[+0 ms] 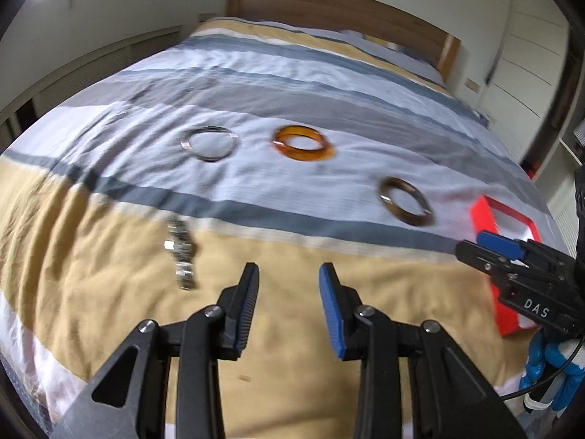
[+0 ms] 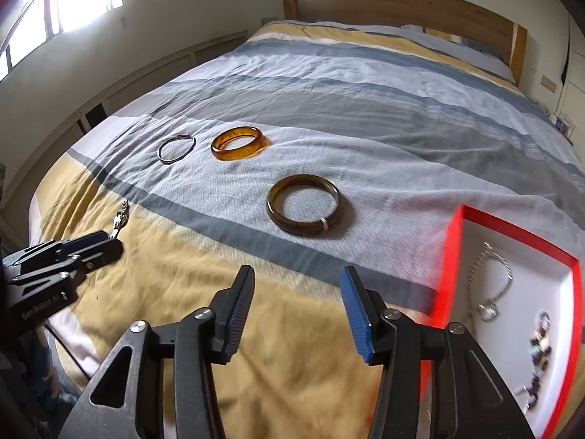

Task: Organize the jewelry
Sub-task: 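Reach the left tool to the silver watch while the right tool reaches the dark brown bangle, then grasp the silver watch with the left tool while the right tool grasps the brown bangle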

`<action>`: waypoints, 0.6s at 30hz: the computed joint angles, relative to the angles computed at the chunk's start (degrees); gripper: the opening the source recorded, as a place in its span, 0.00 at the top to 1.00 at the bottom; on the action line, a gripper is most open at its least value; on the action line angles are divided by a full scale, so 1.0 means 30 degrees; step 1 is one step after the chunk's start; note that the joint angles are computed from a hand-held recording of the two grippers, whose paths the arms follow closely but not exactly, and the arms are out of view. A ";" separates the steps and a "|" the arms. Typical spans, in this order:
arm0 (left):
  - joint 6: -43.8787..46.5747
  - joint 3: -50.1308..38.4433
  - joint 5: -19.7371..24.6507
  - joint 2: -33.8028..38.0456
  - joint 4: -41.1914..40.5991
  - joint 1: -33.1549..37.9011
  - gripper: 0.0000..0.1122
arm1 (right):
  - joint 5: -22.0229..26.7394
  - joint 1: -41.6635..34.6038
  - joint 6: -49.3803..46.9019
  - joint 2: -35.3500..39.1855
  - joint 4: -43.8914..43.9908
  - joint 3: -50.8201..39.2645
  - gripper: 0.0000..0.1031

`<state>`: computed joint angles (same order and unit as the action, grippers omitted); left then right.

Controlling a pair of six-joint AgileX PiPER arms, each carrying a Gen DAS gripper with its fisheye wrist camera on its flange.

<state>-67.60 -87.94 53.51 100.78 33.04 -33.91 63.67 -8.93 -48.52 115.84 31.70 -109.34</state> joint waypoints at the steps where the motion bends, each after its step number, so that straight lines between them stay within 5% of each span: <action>1: -0.0403 0.0646 -0.0335 -0.0395 0.0119 0.0345 0.60 | -0.0061 0.0235 0.0220 0.0295 -0.0093 -0.0339 0.47; 3: -0.1162 0.1462 -0.0701 -0.0883 0.0364 0.0774 0.54 | -0.0289 0.0666 0.0746 0.0909 -0.0304 -0.1036 0.37; 11: -0.2469 0.3187 -0.1019 -0.1539 0.0804 0.2881 0.53 | 0.0284 0.1729 0.2047 0.3583 -0.0724 -0.4771 0.37; 18: -0.1171 0.2805 -0.1925 -0.0225 -0.0432 0.4300 0.53 | 0.1543 0.3098 0.2492 0.6068 -0.1798 -0.8381 0.58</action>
<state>-71.11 -79.52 47.74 100.11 31.74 -21.01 68.30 0.36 -41.05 134.04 26.31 -134.48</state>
